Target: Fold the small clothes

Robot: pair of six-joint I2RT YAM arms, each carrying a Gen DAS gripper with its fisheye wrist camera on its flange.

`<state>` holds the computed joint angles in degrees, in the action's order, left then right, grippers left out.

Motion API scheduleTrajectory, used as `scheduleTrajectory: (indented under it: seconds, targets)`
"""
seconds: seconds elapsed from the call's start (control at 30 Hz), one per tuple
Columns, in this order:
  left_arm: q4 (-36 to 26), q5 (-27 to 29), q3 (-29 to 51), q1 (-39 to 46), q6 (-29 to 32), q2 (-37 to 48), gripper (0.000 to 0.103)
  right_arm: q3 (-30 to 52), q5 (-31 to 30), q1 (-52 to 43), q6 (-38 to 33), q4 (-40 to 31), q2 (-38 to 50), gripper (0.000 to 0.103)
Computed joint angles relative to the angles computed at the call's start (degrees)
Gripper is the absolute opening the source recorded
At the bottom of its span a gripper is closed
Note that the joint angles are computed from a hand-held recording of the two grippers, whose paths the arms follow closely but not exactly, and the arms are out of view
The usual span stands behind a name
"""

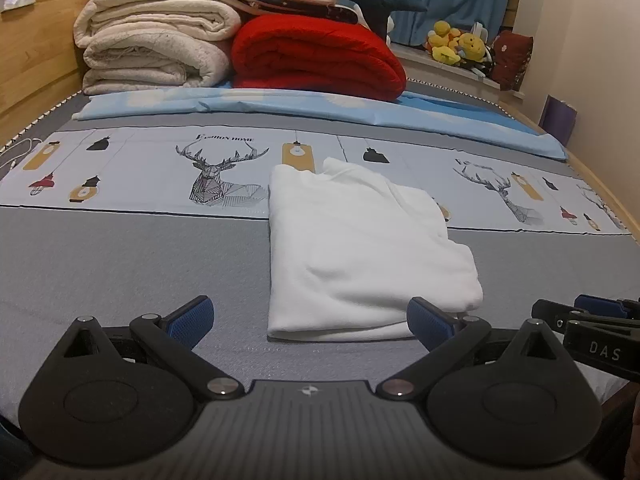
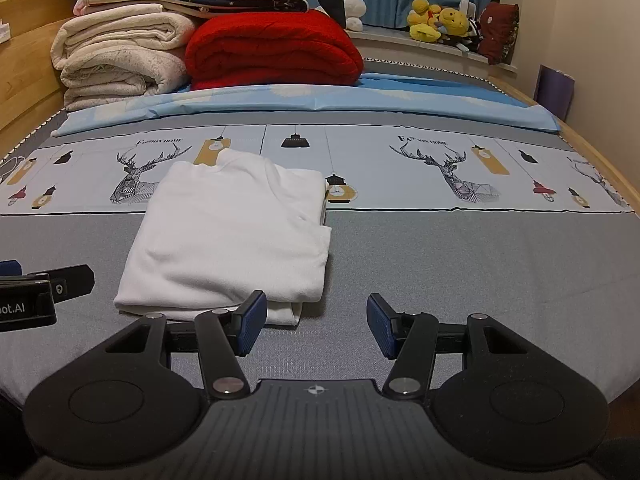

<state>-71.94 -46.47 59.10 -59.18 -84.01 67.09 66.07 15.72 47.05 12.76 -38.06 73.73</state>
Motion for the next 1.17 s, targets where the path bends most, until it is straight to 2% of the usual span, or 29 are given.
scheduleTrajectory:
  seconds: [1.17]
  targets:
    - [-0.5,-0.6,0.7,-1.3,-0.6,0.5,0.103,0.3,0.2,0.3,0.2,-0.2,0.1,0.057]
